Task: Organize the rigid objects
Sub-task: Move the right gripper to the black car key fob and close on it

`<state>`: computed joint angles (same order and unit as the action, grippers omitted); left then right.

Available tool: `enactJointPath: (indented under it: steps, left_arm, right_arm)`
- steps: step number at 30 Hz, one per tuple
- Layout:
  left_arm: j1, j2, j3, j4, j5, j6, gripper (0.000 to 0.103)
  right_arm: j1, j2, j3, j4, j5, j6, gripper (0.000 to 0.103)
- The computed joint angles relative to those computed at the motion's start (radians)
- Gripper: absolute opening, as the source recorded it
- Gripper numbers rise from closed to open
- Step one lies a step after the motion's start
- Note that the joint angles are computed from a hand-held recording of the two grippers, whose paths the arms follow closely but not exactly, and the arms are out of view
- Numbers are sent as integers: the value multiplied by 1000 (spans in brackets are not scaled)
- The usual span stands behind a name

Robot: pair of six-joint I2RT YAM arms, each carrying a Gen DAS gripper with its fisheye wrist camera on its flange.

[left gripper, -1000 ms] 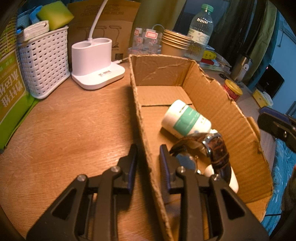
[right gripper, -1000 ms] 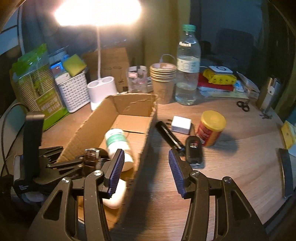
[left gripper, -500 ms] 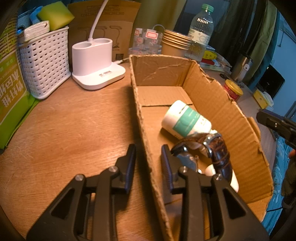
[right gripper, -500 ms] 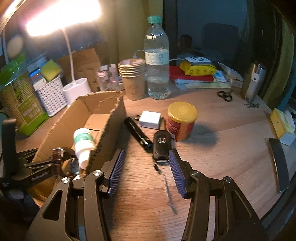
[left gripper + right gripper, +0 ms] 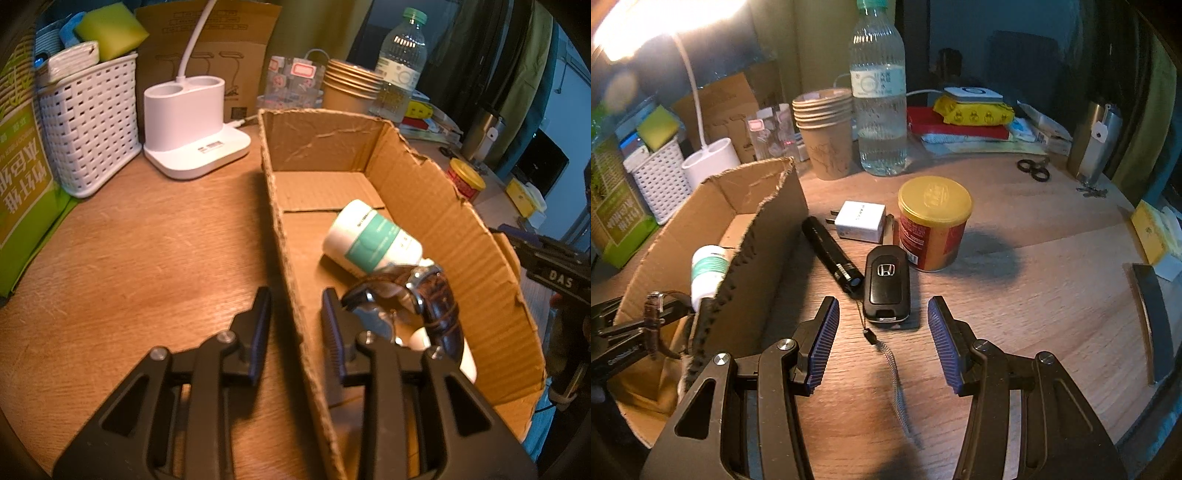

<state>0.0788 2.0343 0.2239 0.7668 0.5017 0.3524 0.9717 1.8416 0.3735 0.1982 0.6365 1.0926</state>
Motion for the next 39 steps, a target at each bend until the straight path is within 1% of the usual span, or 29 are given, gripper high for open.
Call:
enactJointPath:
  steps: [13,17,31,33,36,39]
  left_arm:
    - [1,3,6,-6,3,2,30]
    - [1,3,5,-5,2,1,30]
    - [1,3,4,-4,2,1,30]
    - [0,3,4,-3,1,0,30]
    - [1,3,4,-3,2,1,30]
    - [1,3,4,-3,2,1,30]
  right_arm:
    - [-109,95,42,82,-41,-109,53]
    - [-126,106,54,79,-42,-127,53]
    - [-183,199,88,130,-85,-172,52]
    - [-192,219,90,155,-98,-183,49]
    - [-195,223,90,175,-107,-200,39]
    - [-191,221,96,164,-107,-195,38]
